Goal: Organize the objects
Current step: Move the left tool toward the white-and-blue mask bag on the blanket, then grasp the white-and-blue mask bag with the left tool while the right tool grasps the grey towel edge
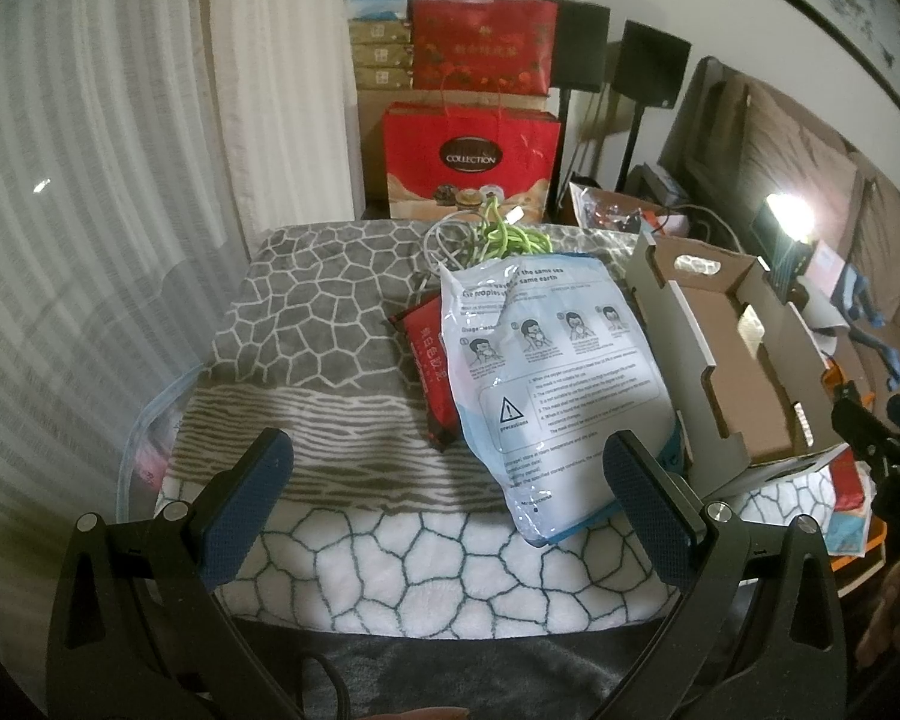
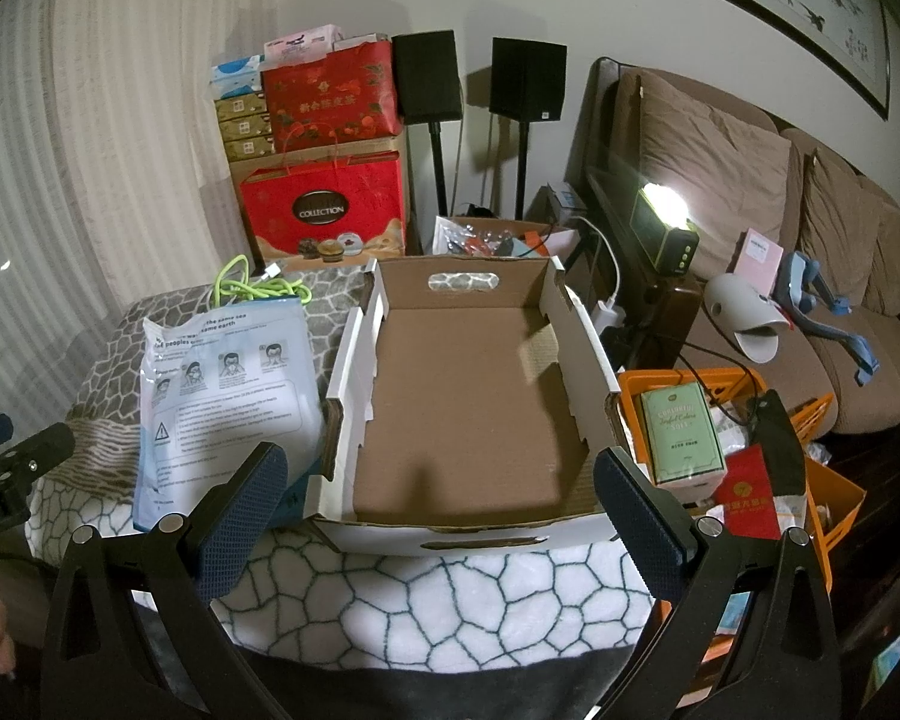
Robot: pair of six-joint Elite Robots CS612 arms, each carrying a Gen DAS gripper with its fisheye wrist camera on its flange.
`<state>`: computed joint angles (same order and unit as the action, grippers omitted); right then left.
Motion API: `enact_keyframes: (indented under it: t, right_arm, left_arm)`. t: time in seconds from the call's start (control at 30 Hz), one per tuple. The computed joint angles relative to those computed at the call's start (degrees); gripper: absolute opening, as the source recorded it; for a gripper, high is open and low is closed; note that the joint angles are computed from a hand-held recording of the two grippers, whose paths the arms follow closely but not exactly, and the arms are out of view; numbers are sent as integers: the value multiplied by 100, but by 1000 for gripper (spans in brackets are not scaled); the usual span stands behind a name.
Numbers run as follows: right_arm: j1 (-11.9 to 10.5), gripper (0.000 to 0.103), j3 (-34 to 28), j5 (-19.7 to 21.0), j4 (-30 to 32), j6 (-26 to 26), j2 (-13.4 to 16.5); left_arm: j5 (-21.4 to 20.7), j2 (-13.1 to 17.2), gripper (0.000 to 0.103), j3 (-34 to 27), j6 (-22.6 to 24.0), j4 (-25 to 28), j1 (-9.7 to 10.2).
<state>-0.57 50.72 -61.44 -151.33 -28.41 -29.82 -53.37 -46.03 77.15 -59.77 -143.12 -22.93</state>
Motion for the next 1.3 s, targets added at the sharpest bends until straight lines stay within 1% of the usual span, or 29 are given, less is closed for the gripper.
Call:
enact_keyframes:
  t: [0.27, 0.4, 0.5, 0.53, 0.7, 0.83, 0.97, 1.03, 1.17, 1.23, 1.3]
  right_arm:
    - [-8, 103, -36, 7, 24, -12, 21]
    - [-7, 103, -35, -22, 11, 8, 20]
    - [-4, 103, -25, -53, -16, 56, 7]
    - [-16, 103, -139, -60, 0, 66, 86]
    - [-39, 103, -358, -129, 50, 141, 195]
    - [-41, 103, -547, -217, 77, 149, 302]
    - [-44, 103, -865, -320, 277, 191, 459]
    - [-50, 103, -1062, -376, 386, 213, 559]
    - [-60, 103, -1390, -487, 581, 247, 727]
    - [-68, 103, -1594, -489, 748, 241, 827]
    - [-74, 103, -1800, -524, 904, 236, 933]
  left_arm:
    - [-24, 23, 103, -23, 10, -14, 0]
    - [-231, 143, 103, -94, 128, -229, 52]
    - [-353, 198, 103, -144, 181, -234, 101]
    - [-391, 206, 103, -142, 176, -273, 117]
    - [-717, 237, 103, -114, 95, -449, 228]
    - [-1116, 300, 103, -122, 91, -658, 332]
    - [-1495, 384, 102, -153, 172, -917, 413]
    - [-1605, 427, 95, -200, 178, -885, 434]
    - [-1789, 495, 90, -253, 199, -915, 464]
    - [-1928, 524, 82, -268, 235, -972, 484]
    - [-2030, 539, 76, -262, 224, -1008, 498]
